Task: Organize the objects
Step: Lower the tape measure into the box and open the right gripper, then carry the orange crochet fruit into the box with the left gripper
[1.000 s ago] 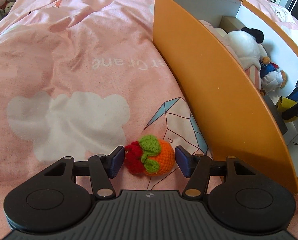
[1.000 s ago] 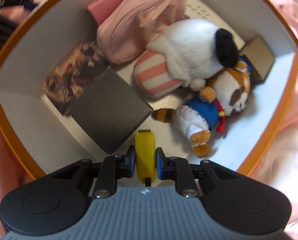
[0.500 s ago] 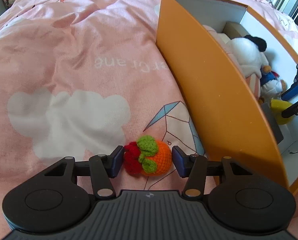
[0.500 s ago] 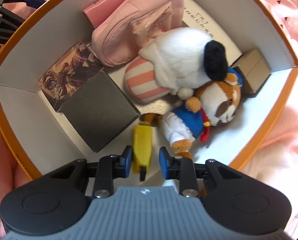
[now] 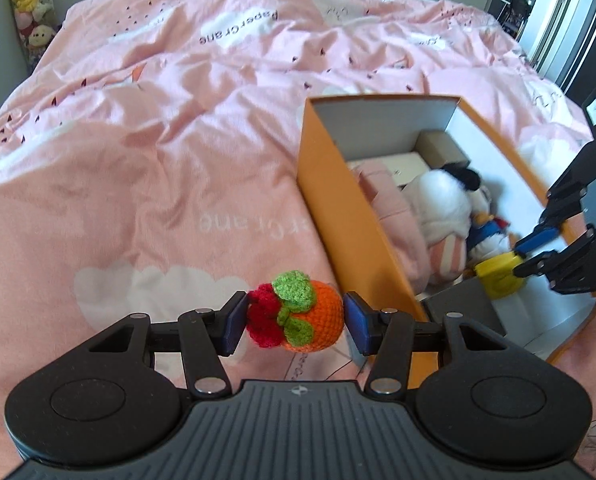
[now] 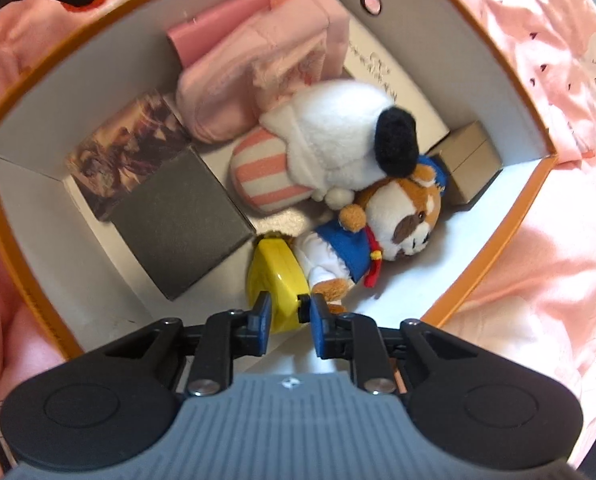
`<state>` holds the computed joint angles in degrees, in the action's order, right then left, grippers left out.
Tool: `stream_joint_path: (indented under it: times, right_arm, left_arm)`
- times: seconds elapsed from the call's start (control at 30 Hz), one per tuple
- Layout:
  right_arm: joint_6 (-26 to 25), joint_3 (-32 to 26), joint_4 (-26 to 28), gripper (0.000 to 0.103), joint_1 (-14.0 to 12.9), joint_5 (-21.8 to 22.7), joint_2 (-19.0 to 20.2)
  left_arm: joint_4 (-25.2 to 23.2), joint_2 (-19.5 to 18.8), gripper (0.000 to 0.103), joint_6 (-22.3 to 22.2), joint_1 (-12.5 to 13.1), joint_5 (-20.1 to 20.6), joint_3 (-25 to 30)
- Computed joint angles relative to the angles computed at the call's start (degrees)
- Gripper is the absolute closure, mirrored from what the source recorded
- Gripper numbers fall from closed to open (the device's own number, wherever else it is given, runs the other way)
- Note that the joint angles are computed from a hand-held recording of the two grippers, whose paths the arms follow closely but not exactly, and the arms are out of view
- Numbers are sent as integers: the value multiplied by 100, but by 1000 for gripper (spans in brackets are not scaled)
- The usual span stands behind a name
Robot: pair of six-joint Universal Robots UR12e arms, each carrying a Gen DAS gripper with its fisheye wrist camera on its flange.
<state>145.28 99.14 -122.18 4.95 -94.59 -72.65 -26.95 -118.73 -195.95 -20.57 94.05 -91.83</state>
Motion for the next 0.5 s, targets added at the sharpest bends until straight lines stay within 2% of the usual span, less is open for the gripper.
stream_joint_path:
  times: [0.1,0.17,0.23,0.33,0.4,0.5]
  right_arm:
    - [-60,99,-154,83,-28,-13,-70]
    - [-124,176,-295,92,-45,-75,-89]
    - [-151,248,-423,93,-78,-75,-104]
    - [-253,330,-432,103,-131,-56,-104]
    - [-352,375,-345,103,-161,-34,-81]
    - [-439,501,-519,103,-171,-64,-117]
  left_arm:
    - [143,35,43,55,-23,-33,34]
    - [237,32,43,113,-58,-10,82]
    - [328,17,43,206,-103,14,148]
    - [445,-18,43,384,-156,-43,258]
    - [478,-62,43,507,-177,-199,351]
    - [389,-165,43,719,-218,-429,525]
